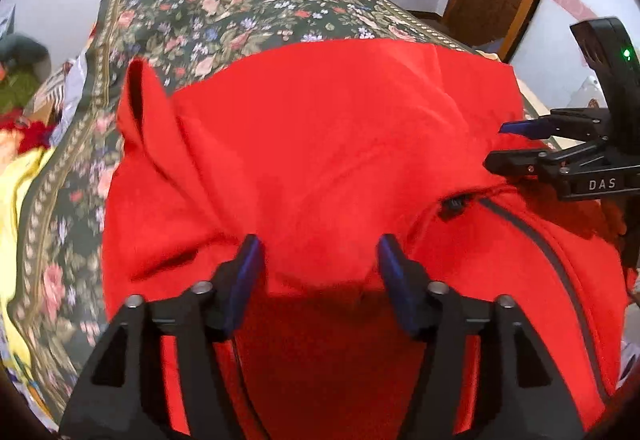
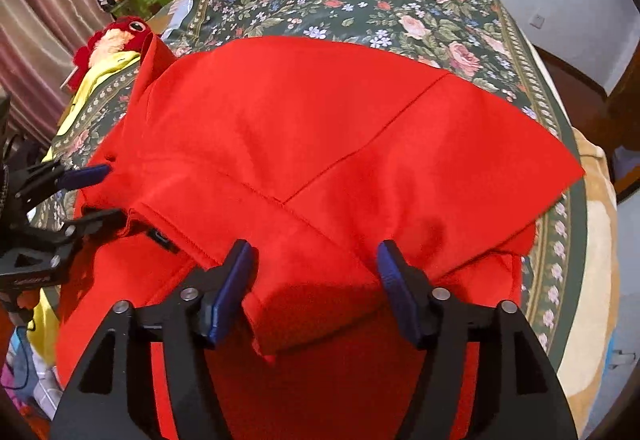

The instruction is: Fold large clothes

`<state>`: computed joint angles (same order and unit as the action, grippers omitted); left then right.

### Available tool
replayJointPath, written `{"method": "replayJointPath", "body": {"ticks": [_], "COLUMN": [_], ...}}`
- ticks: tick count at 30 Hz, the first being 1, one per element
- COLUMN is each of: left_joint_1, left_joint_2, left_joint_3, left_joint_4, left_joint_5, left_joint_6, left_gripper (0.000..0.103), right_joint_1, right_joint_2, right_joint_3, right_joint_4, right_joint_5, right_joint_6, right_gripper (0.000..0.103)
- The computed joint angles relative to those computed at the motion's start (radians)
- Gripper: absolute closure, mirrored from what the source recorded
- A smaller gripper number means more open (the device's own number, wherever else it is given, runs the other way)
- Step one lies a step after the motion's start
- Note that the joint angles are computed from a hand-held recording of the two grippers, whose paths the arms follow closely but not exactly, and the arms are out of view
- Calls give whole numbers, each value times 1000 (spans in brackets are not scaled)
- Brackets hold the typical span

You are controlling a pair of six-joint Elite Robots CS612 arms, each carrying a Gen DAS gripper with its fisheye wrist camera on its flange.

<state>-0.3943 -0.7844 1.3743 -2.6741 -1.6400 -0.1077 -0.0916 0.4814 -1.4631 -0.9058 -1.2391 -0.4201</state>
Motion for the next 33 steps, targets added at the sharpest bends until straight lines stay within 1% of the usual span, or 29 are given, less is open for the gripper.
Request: {"method": "replayJointPath", "body": {"ticks": [3,5,8,10,11,12,15,18,20,22,23,24,25,26,27,28,29,30,31,32,33], "left_joint_1": [17,29,38,48,51,54,71,89,93,95,95,95,99,104,109,111,113,116,122,125,130], "left_joint_2": [-9,-15,-23,-18,-12,-4,26,67,91,123,146,160,182,204,219,232,246,249,248,243,234], "left_joint_3": [15,9,4,-14,-32,-48,-110,-187,-233,-287,-327,-350,-385,-419,-440,-458,-478,-479,-468,-451,-429], "left_joint_4": [6,42,39,23,25,27,27,37,56,98,137,165,206,244,265,284,312,311,287,257,221], "left_joint_5": [-45,-61,-42,-33,-16,-12,-47,-82,-62,-22,14,32,35,14,-3,-1,11,4,-13,-22,-35], "left_joint_6": [-43,-58,-67,-78,-87,-94,-119,-165,-211,-231,-247,-261,-280,-295,-307,-321,-346,-360,-389,-412,-427], "left_gripper": [38,38,37,31,26,24,24,24,24,24,24,24,24,24,31,38,56,72,78,87,89], "right_joint_1": [-4,-6,-9,-13,-14,-15,-15,-15,-16,-18,-19,-20,-21,-21,-22,-22,-23,-23,-24,-24,-24], "right_joint_2": [7,9,12,15,16,17,20,20,21,22,22,22,22,23,23,23,24,24,24,24,24], "right_joint_3": [-14,-18,-21,-20,-21,-22,-25,-27,-27,-28,-28,-27,-27,-28,-27,-27,-28,-27,-26,-26,-26], "right_joint_4": [-4,-2,2,2,2,3,2,2,4,6,7,9,10,10,9,9,9,9,9,9,9], "right_joint_5": [2,2,16,30,34,38,41,41,46,53,56,59,61,63,65,67,68,69,70,70,70], "right_joint_6": [14,23,35,44,47,50,52,53,55,58,59,61,62,63,63,65,66,66,66,66,66], "right_gripper": [37,34,32,31,30,29,29,29,27,26,26,25,25,25,25,25,24,24,24,24,24]}}
